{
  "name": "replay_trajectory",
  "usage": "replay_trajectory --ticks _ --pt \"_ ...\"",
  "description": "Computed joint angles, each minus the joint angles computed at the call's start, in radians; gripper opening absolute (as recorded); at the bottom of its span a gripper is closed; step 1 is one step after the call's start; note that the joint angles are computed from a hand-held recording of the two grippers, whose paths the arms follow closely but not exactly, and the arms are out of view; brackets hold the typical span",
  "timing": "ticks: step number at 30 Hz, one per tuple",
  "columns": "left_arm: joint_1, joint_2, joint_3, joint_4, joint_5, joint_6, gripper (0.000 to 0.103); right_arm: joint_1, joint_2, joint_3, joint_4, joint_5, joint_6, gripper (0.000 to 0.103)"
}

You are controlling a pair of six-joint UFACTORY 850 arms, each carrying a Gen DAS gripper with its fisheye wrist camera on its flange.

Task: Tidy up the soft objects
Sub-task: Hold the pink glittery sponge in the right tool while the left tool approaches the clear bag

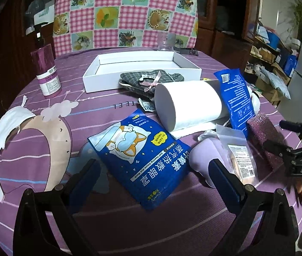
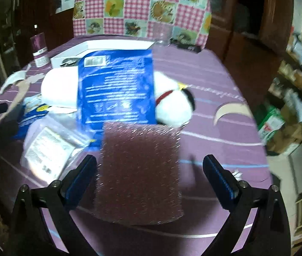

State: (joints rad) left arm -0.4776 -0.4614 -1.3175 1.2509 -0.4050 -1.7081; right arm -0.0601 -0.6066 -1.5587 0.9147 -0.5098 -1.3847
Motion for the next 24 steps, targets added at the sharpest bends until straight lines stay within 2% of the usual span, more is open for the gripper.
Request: replay_trajectory --ticks 2,4,6,9,12,24 --pt "0.003 0.002 0.003 -0.004 0.017 -0.003 0.103 -0.005 -0.015 -0.025 -0.041 -0.05 0.054 0.099" --pt "0.003 0.003 0.004 0.003 0.016 -0.013 0.103 -0.004 -0.029 -0.045 -0.085 -0.059 0.102 0.099" --pt "0.002 0.006 0.006 0.016 0.013 -0.03 0.103 -0.005 -0.037 -0.057 -0.114 -0.072 0.135 0.092" --pt "0.004 0.01 0.012 0.035 0.019 -0.053 0.102 -0.006 -0.049 -0.073 -0.144 -0.106 0.165 0.088" --pt "0.007 0.012 0.016 0.045 0.027 -0.066 0.102 0.0 -0.035 -0.049 -0.153 -0.076 0.153 0.082" --pt "0.008 0.013 0.017 0.043 0.041 -0.055 0.098 0.009 -0.027 -0.041 -0.184 -0.048 0.148 0.078"
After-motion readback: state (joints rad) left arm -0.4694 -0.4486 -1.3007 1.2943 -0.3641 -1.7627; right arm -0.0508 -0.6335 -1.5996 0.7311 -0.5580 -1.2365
